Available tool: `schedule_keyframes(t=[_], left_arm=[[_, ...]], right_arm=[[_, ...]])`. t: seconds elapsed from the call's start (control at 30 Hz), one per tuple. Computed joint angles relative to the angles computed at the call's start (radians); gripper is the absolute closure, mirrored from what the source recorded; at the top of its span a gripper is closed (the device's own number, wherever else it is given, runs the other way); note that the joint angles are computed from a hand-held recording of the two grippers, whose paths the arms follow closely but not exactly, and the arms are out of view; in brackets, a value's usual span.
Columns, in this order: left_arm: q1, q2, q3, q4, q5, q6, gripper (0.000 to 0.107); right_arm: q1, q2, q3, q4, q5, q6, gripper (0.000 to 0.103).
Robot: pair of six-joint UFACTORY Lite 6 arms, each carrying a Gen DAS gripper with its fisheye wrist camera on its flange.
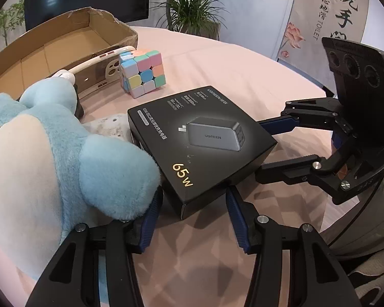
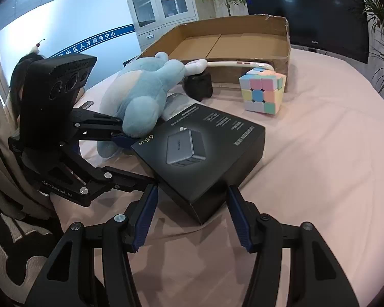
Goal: Organize objects
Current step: 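Grasp the black charger box with the right gripper and lift it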
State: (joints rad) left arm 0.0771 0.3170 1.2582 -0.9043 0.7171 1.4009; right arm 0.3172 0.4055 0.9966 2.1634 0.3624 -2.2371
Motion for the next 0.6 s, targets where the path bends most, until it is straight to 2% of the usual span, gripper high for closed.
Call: schedule_keyframes(t=[0.17,0.3,0.6], left_arm=[[-0.015,-0.002,0.009,0.026,-0.011,-0.024,0.058],[-0.034,0.012,0.025,0.033,-0.029,-0.029,0.058],[-0.069,0.053,0.066,0.051,-0.078,-0.037,0.058]], right_arm=[[0.046,0.026,0.045,0.085,-0.092,-0.072,0.049],[0.074,0.062,0.091,0.078,-0.176,-0.044,0.053],[0.106,0.097,0.155,-0.004,-0.286,0.089,0.06]])
